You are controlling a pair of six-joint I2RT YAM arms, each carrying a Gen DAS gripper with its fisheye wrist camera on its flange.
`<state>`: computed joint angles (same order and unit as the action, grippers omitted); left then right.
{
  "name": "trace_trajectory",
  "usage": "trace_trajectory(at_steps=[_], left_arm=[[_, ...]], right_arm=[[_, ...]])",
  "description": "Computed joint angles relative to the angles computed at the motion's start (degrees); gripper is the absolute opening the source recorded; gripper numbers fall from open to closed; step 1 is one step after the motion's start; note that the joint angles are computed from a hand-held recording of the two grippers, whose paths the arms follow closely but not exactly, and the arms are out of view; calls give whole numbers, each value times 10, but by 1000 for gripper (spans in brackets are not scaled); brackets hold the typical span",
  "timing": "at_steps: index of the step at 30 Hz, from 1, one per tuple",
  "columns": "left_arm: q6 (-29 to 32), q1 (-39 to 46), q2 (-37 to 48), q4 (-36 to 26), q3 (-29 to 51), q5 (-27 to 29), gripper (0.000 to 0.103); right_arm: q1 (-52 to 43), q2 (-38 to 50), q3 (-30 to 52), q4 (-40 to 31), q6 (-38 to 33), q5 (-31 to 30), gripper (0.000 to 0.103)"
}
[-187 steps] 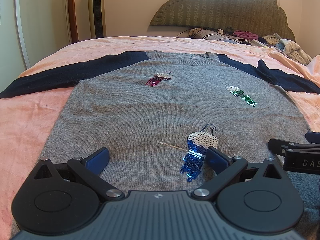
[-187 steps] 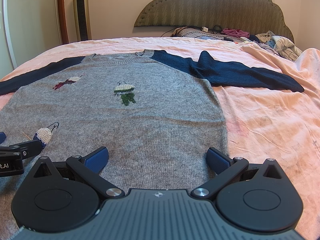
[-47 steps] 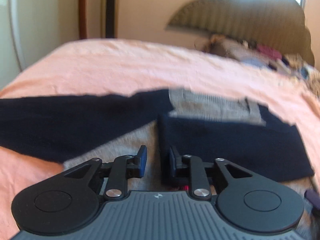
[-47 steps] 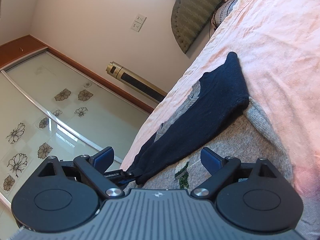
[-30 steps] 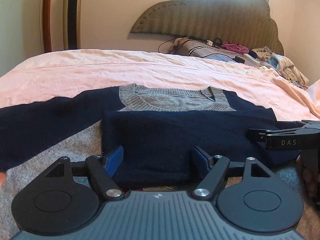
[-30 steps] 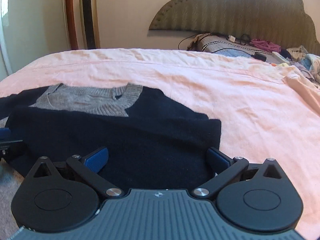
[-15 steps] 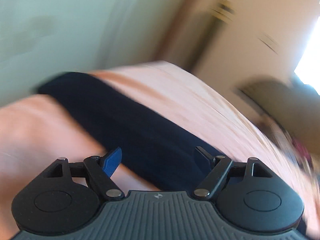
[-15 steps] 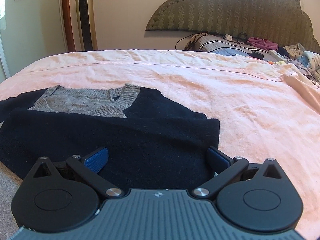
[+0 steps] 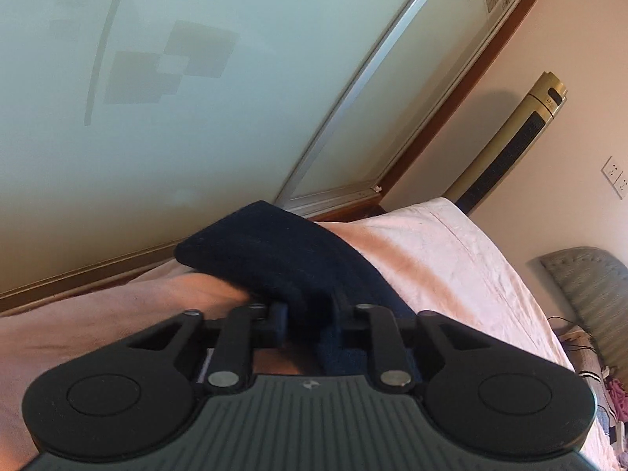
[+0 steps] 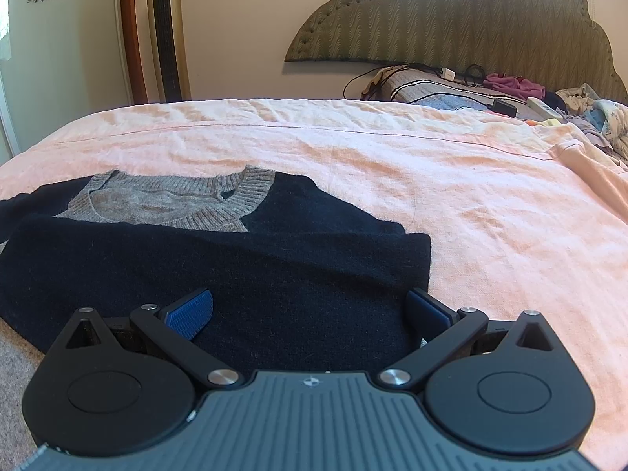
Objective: Fold small clothes
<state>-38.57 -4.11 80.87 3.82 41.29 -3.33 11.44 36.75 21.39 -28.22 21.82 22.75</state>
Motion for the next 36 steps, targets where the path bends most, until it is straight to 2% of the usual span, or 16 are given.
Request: trace_trajectory(at_steps=[2,4,8,10,13,15,19,20,22,28,31,32,33,36], left_arm=[[10,-2,-4,-15,6,-15,7],[31,-41,-15,-24,11,-74,6],[133,-199,-29,4,19,-228,6],[177,-283,-24,20,27,-275,6],[266,-426,7,37,51,-318,6],[326,-510,53,18,81,-331,6],[401,-589,164,-11,126,-350,6],[415,-599,188,-31,147,-375,6],[423,-596,186,-10,136,-379,6],[389,-591,183,-39,149,-364,5],[364,-609,165,-61,144,-375,5],[361,-609,163,-62,143,-373,5],[357,-609,162,-64,144,-369,5],[348,-600,151,-61,138,-351,5]], right_arm=[[0,0,0,0,0,0,103],[-1,-1,0,-1,-1,-1,103],[-2,-2,0,-1,-1,-1,103],[-2,-2,0,-1,-2,-2,103],[-2,-3,0,-1,0,-3,103],[-3,-3,0,0,1,-4,103],[-5,-5,0,2,3,-8,103],[-7,-8,-1,2,2,-11,103],[-11,-10,-3,4,2,-15,103],[5,10,7,-1,2,4,103],[84,48,67,-56,78,84,101],[109,29,77,-51,102,79,101],[120,17,88,-37,120,42,103],[90,71,121,48,185,-168,103]])
